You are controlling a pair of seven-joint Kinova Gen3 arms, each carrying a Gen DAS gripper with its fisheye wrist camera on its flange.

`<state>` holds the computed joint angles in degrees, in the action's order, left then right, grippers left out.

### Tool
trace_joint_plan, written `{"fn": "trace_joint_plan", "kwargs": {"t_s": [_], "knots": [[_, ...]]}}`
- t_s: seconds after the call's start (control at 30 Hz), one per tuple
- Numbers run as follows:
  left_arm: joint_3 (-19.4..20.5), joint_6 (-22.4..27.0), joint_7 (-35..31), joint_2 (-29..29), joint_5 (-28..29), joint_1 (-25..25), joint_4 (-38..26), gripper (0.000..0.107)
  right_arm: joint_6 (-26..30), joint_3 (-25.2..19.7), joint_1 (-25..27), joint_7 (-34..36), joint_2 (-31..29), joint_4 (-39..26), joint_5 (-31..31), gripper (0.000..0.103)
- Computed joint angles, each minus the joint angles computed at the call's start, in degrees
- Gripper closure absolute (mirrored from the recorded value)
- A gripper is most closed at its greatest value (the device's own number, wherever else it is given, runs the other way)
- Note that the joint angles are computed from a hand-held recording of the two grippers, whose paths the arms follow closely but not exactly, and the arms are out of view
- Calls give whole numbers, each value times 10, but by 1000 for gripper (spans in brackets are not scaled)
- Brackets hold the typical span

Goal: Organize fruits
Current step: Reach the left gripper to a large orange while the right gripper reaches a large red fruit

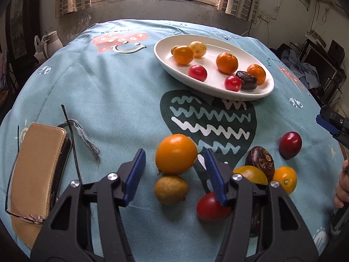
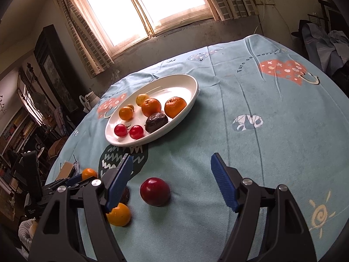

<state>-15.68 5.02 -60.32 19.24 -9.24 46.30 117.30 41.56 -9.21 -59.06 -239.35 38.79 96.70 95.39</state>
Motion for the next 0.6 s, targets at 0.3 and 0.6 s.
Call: {"fn": "trace_joint_plan", "kwargs": {"t_s": [0.3,0.6], "knots": [[-1,1,-3,8,-3,-1,-9,69,-48,0,10,75,9,-25,-40,29],[-8,3,-1,9,-4,6,-10,69,-104,30,-3,224,30,-72,-149,29]]}}
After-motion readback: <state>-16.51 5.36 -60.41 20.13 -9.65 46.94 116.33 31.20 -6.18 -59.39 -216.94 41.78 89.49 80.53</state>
